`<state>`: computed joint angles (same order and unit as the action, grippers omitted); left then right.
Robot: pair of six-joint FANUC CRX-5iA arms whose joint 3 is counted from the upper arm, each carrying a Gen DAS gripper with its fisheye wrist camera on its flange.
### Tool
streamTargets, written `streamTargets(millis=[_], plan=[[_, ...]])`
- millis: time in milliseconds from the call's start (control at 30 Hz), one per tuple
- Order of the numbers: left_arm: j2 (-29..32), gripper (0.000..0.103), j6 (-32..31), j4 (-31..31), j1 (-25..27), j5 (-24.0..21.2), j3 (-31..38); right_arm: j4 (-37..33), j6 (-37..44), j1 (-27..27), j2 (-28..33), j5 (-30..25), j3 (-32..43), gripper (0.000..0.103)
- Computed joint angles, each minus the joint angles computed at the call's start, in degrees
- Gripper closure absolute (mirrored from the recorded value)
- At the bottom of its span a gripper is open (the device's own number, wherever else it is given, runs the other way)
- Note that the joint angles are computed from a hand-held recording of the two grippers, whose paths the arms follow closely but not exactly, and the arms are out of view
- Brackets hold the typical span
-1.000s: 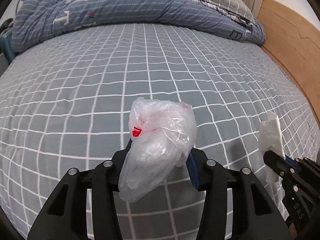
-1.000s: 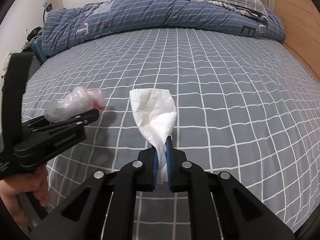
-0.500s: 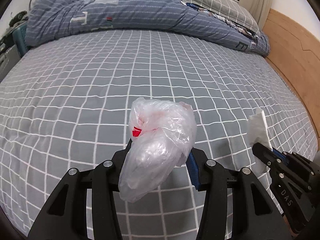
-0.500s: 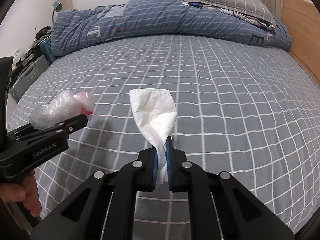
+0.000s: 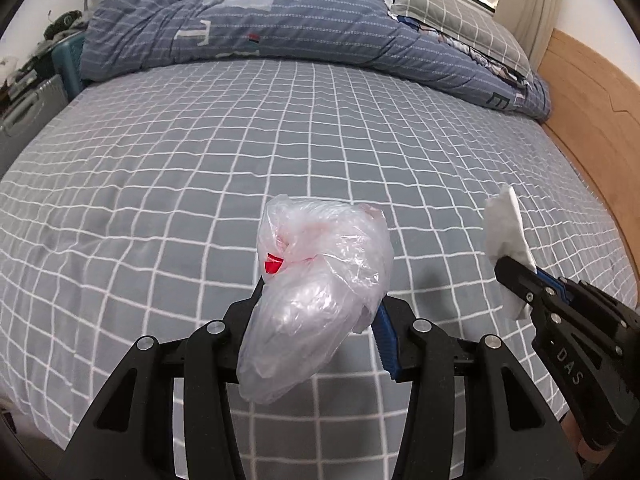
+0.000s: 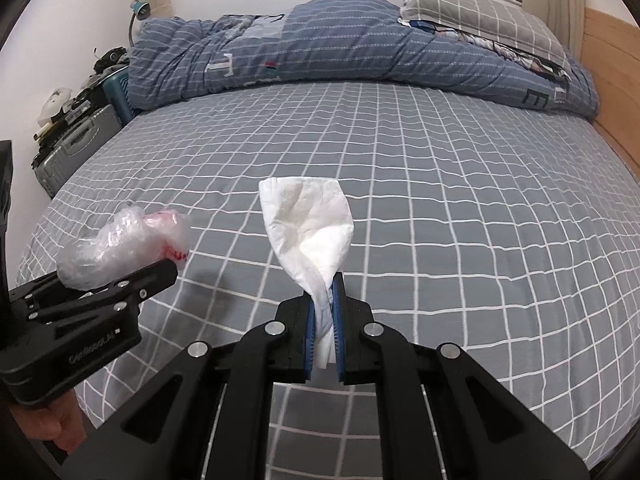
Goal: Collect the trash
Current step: 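Lift the clear bag and tissue and carry both over the bin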
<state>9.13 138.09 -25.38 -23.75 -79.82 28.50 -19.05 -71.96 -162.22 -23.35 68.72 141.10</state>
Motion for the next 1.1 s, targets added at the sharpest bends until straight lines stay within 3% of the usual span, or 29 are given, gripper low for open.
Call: streamTargets(millis=[500, 1100], plan=[[-6.16, 0.057, 4.62, -1.04, -3.22, -0.42, -5.13, 3.08, 1.10, 1.32, 8.34, -2.98, 9.16, 0.096], [-9.29, 0.057, 9.50, -3.07, -10.21, -3.94, -8.20, 2.12, 1.67, -0.41, 16.93, -3.64, 18.92, 0.096]])
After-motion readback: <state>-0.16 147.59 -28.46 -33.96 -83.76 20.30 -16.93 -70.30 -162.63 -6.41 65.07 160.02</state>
